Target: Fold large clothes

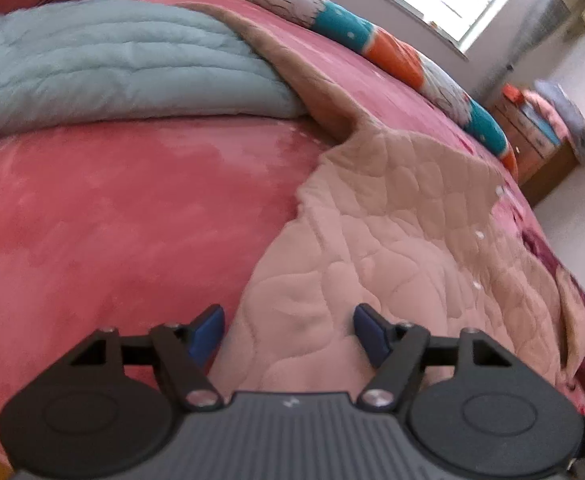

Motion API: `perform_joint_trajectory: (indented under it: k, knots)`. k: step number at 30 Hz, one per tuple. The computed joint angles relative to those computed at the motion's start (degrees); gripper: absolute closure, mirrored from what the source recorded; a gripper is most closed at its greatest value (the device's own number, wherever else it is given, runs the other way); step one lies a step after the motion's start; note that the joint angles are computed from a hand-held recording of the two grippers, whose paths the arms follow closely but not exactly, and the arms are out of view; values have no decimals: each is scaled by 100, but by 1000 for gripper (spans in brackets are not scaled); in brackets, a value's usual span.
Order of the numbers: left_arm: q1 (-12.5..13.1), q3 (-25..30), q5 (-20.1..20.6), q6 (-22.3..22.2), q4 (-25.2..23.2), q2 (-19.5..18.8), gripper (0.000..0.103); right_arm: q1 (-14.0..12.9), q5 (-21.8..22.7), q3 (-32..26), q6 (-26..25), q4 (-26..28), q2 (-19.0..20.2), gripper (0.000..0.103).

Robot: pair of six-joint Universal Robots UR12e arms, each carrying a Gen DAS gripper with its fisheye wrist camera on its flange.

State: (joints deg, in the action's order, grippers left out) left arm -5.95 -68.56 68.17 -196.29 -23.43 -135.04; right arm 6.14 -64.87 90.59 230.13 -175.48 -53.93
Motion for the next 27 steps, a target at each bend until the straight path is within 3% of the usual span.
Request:
perform_joint_trajectory:
  k: [5,10,14,20,24,27]
  knots:
    - [24,-136,45,-203,217,24,21,-48,281,177,466,-354,-11,0]
    - [24,-100,-3,-141,385,-66,14,-47,430,217,347,-316,-46,0]
    - [10,-59,43,36,618,-150,10,-63,609,204,542,-401,10,0]
    - [-38,11,212,423,698,-218,7,-21,460,222,-9,-123,-99,0]
    - [-29,-10,182,422,751,-224,7,18,328,207,-317,43,-151,0]
    - [-14,-20,93,458,727,-220,10,60,182,176,-639,284,-204,7]
